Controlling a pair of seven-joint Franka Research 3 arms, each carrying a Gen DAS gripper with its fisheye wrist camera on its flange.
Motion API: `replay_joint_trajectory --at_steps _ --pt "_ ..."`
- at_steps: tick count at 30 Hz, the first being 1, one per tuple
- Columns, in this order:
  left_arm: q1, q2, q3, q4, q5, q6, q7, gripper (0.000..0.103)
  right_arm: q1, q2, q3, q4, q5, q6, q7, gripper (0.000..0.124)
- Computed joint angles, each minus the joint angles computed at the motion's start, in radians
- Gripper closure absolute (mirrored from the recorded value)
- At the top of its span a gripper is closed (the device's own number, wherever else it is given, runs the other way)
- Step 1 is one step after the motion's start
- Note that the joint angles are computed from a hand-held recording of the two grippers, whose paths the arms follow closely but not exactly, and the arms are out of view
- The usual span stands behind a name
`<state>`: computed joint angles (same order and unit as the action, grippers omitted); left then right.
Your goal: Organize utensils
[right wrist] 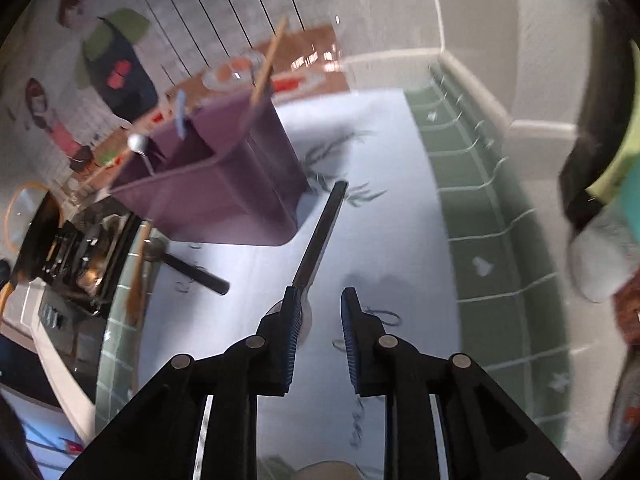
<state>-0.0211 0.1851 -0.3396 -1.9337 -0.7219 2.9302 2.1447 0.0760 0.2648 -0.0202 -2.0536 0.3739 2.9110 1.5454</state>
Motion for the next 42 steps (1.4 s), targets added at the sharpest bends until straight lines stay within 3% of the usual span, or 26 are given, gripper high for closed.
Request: replay_joint_trajectory --at_steps 8,13,18,22,25,32,35,38,41,42 --pt "0.001 0.003 0.018 0.003 0.051 -0.01 -0.057 0.074 0.188 0.171 -0.208 0.186 -0.347 -0.039 0.32 0.103" --pt "0.003 0.003 0.023 0.003 0.083 -0.016 -0.093 0.074 0.19 0.242 -0.227 0.287 -0.433 -0.089 0.401 0.103" --pt "0.002 0.006 0.024 0.006 0.113 -0.02 -0.123 0.074 0.172 0.248 -0.212 0.29 -0.468 -0.079 0.4 0.108" --pt "0.008 0.013 0.011 0.014 0.105 -0.03 -0.113 0.074 0.099 0.181 -0.125 0.196 -0.396 -0.043 0.31 0.113" --pt "0.009 0.015 0.003 0.02 0.095 -0.037 -0.098 0.074 0.05 0.097 -0.067 0.076 -0.302 0.04 0.241 0.113" --pt "0.002 0.017 -0.006 0.025 0.06 -0.06 -0.071 0.074 0.031 -0.101 -0.017 -0.153 -0.173 0.216 0.12 0.113" --pt "-0.004 0.013 -0.005 0.021 0.049 -0.062 -0.061 0.074 0.009 -0.155 0.025 -0.202 -0.095 0.262 0.049 0.113" --pt "-0.007 0.011 -0.007 0.023 0.028 -0.068 -0.044 0.074 0.053 -0.196 -0.013 -0.234 -0.118 0.288 0.068 0.113" --pt "0.002 0.01 -0.019 0.051 -0.037 -0.081 0.011 0.074 0.004 -0.231 0.072 -0.229 0.059 0.321 -0.096 0.113" --pt "0.004 0.011 -0.02 0.075 -0.058 -0.09 0.031 0.074 0.011 -0.242 0.072 -0.22 0.071 0.343 -0.114 0.113"
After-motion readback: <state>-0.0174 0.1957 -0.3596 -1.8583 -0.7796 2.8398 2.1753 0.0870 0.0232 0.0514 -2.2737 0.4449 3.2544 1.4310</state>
